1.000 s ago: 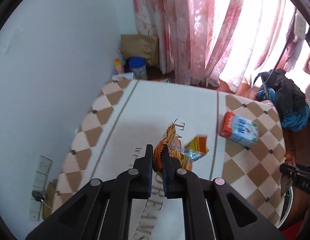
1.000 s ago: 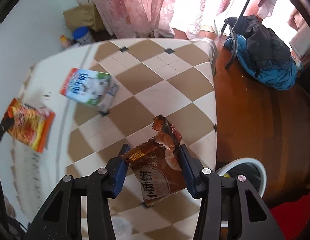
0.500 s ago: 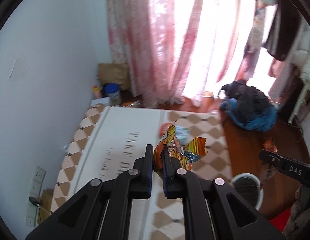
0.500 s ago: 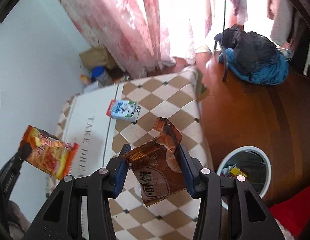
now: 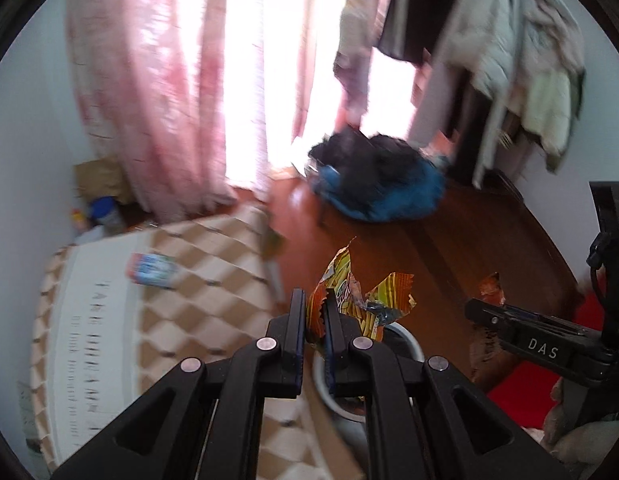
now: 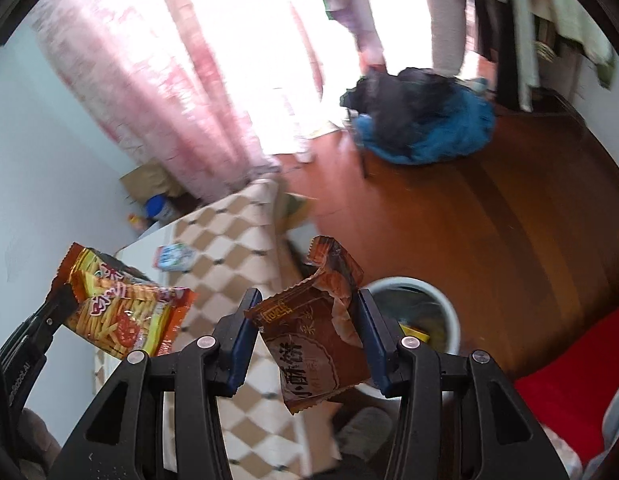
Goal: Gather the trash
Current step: 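Carry both snack bags over the bin and open both tools to drop them, then move both tools back over the table toward the cup and milk carton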
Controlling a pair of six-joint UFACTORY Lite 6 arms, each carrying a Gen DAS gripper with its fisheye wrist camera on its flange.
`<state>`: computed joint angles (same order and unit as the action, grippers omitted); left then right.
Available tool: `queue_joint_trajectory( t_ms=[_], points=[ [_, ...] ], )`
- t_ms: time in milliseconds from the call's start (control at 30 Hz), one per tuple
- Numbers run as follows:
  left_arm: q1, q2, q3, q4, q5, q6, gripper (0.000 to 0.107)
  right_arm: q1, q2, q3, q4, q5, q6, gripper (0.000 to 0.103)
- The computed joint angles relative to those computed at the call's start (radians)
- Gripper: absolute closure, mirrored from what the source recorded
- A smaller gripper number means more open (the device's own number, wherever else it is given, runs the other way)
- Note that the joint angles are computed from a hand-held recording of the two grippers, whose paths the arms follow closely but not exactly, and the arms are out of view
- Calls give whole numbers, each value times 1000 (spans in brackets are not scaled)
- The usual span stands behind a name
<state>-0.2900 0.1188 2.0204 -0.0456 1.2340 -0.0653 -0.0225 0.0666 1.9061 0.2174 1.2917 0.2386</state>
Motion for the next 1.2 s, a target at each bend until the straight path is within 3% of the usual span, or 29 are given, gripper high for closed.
queue_joint_trajectory(
  t_ms=[300, 567, 633, 667, 700, 767, 933, 1033, 1133, 1200],
  points=[
    [-217, 247, -217, -35, -183, -75, 101, -447, -119, -508, 182, -135, -387, 53],
    [-217, 594, -96, -29, -177, -74, 97, -563, 118, -790, 324, -388, -615, 53],
    [-220, 624, -77, -5, -179, -90, 90, -559, 211, -801, 358, -450, -651, 53],
    [-220, 638, -66, 8, -175, -98, 72, -557, 253, -801, 374, -474, -668, 53],
    [-219, 646, -59, 15, -173, -103, 40, -556, 300, -798, 400, -501, -692, 53],
    [-222, 623, -94, 45, -190, -127, 15, -546, 366, -782, 420, -526, -707, 51],
    [-214, 581, -124, 117, -181, -157, 13, -541, 475, -730, 486, -520, -748, 32],
    [-211, 548, -167, 138, -200, -159, 9, -535, 461, -734, 490, -515, -749, 24],
    [-217, 502, -221, 164, -211, -176, 9, -520, 410, -756, 449, -514, -713, 5],
    [-220, 447, -276, 161, -215, -183, 9, -514, 371, -775, 408, -505, -686, 0]
  ],
)
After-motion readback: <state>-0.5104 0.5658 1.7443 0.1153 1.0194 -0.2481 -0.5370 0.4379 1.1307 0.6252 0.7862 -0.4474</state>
